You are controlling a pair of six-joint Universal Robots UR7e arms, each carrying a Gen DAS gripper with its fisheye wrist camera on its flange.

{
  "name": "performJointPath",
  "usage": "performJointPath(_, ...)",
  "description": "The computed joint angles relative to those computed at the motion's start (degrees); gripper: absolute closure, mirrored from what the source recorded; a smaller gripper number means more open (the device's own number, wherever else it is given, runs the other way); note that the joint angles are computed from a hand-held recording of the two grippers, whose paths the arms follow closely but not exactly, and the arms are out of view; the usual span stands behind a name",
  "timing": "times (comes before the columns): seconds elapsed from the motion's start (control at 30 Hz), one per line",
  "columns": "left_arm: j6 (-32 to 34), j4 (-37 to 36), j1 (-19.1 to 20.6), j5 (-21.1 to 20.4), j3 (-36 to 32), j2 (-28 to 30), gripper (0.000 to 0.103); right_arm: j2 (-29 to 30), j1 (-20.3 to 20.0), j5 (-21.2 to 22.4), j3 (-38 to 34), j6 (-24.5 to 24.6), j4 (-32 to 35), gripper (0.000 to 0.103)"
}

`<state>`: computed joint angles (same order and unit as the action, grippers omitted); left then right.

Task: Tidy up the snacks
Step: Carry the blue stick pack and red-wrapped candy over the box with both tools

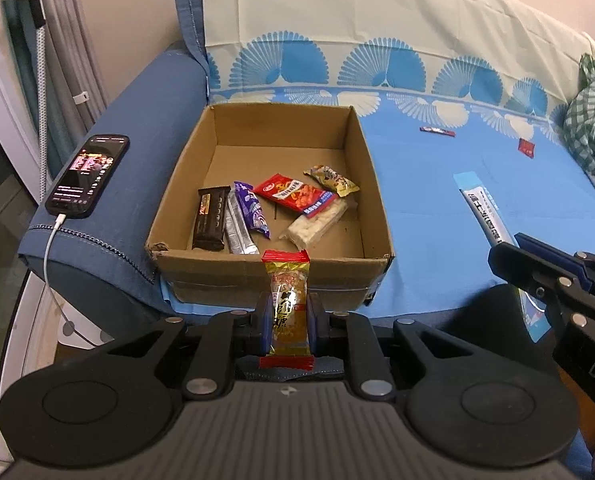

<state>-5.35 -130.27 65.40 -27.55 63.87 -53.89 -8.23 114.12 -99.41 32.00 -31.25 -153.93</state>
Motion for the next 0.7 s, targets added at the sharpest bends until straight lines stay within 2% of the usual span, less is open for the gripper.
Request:
performJointPath(0.3, 1.17, -3.06, -0.28, -0.45, 2.16, -1.33, 0.084, -1.33, 0.41, -0.13, 2.75, -1.67, -1.78, 0.088)
performJointPath(0.7, 1.04, -2.47, 0.06, -1.04, 1.88, -1.31, 0.084, -0.89, 0.41, -0.42, 1.66, -1.90, -0.42, 0.088)
